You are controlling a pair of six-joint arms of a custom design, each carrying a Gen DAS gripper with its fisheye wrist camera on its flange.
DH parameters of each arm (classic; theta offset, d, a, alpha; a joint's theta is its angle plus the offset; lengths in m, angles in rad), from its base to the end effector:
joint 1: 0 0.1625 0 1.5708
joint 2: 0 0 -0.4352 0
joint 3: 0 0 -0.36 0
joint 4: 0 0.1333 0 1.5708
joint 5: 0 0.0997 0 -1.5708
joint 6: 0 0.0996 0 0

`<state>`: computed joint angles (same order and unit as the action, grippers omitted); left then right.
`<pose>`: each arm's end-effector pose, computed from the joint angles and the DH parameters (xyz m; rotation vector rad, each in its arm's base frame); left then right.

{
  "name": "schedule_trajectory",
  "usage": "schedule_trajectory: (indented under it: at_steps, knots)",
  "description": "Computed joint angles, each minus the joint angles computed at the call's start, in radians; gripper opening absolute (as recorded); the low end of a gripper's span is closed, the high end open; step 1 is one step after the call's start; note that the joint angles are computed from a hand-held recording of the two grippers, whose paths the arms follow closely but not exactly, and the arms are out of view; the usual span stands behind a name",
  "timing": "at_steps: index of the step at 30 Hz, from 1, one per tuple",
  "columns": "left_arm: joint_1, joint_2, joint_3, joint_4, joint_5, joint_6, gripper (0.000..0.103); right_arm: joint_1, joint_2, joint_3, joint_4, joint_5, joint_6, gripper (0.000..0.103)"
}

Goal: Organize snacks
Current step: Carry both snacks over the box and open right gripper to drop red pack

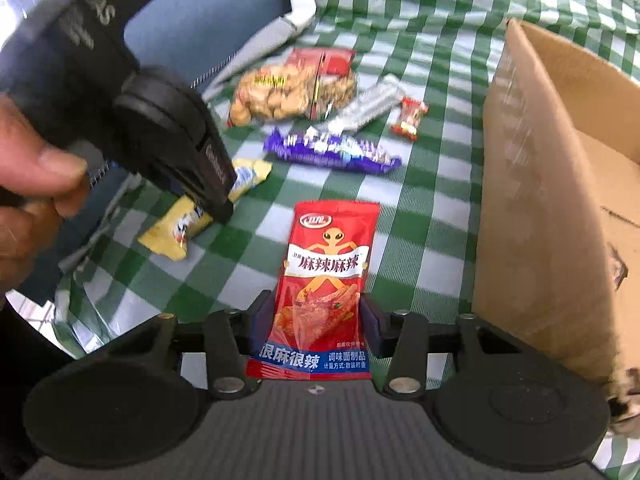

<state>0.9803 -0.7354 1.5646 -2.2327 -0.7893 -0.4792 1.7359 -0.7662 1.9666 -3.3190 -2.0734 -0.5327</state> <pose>-0.1943 -0.6552 0.1027 0.2134 2.3603 -0.3265 0.1786 -0.5526 0.1061 0.6841 -2.4073 0.5724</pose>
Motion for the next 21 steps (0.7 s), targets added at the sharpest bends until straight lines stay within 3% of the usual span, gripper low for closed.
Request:
schedule_trajectory:
  at_steps: [8,15,21]
  knots:
    - [-0.017,-0.064,0.096,-0.241,-0.012,0.032,0.013,-0.006,-0.028,0.042,-0.109,0.070,-0.046,0.048]
    - [-0.045,-0.070,0.138,-0.422,0.015,0.081,0.013,-0.015,-0.070,0.092,-0.243,0.214,-0.117,0.048]
    - [-0.067,-0.059,0.153,-0.537,0.037,0.126,0.013,-0.024,-0.092,0.099,-0.282,0.245,-0.127,0.048]
